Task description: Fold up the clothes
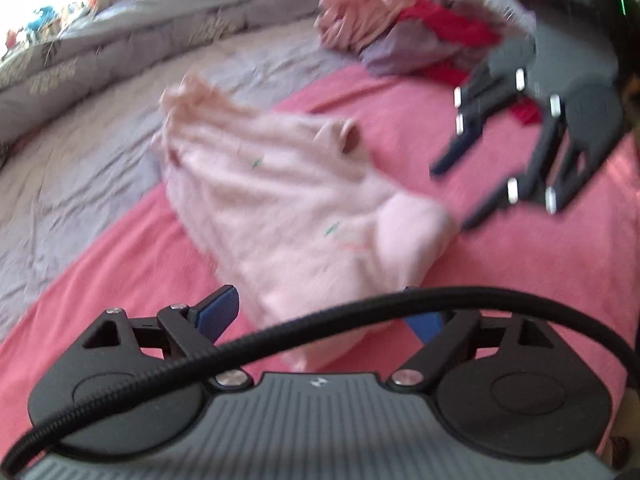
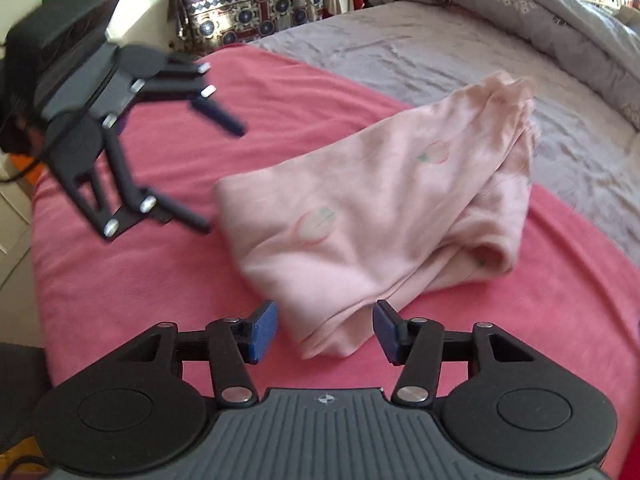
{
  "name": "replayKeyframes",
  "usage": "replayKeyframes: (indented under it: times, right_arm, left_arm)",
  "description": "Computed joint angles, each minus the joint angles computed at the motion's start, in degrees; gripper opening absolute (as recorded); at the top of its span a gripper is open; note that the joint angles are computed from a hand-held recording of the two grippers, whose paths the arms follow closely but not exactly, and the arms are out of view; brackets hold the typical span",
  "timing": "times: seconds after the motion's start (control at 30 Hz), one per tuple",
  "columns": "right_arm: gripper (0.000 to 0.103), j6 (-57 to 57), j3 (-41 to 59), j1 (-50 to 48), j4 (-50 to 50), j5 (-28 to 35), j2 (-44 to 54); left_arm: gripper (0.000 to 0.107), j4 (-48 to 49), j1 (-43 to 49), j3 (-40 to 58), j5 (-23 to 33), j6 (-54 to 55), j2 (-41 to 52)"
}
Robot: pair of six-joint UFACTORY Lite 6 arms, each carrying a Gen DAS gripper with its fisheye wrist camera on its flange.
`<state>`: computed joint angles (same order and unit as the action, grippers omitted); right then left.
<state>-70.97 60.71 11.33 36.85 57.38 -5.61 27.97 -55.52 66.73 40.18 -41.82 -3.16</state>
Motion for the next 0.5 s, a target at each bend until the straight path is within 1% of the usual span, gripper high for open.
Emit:
replayKeyframes:
  times: [0.1,0.13,0.17,0.2,0.23,0.33,0.37,0.47,0.5]
  right_arm:
    - [0.050,0.1,-5.2,-0.6,2.9,0.0,-3.1]
    - [0.050,0.1,-6.9,-1.2,4.8,-0.8,-3.7]
    - [0.050,-0.1,-8.6,-1.8,6.7,-1.9,-4.1]
    - [0.050,-0.6,-10.5,-2.2,8.3,-3.8,-5.0]
    - [0.050,-1.4,-11.9,-2.3,9.3,-5.5,-5.5]
    - [0.050,-5.7,-14.2,-1.2,13.0,-8.1,-5.7]
    - [0.050,-7.0,-14.8,-0.8,14.3,-8.9,-5.7]
    - [0.049,-5.4,-13.2,0.2,16.4,-9.8,-4.1]
    - [0.049,-4.1,-12.3,1.3,14.9,-11.8,-4.2]
  left_arm:
    - [0.088,1.5,1.7,1.2,-4.5,-2.3,3.1]
    - [0.086,2.0,2.6,1.8,-5.0,-3.5,5.4]
    - [0.078,2.0,2.9,3.3,-3.1,-3.6,8.3]
    - [0.076,2.1,2.8,5.3,0.7,-3.2,12.1]
    - [0.077,1.4,3.0,5.9,2.3,-2.1,14.3]
    - [0.077,-0.6,3.8,5.1,2.0,-2.7,13.8]
    - [0.077,-1.9,4.1,5.6,2.7,-1.9,13.8]
    - [0.077,-6.5,5.5,6.1,4.1,0.3,13.0]
    - [0.077,-8.2,6.1,6.2,4.5,1.0,12.6]
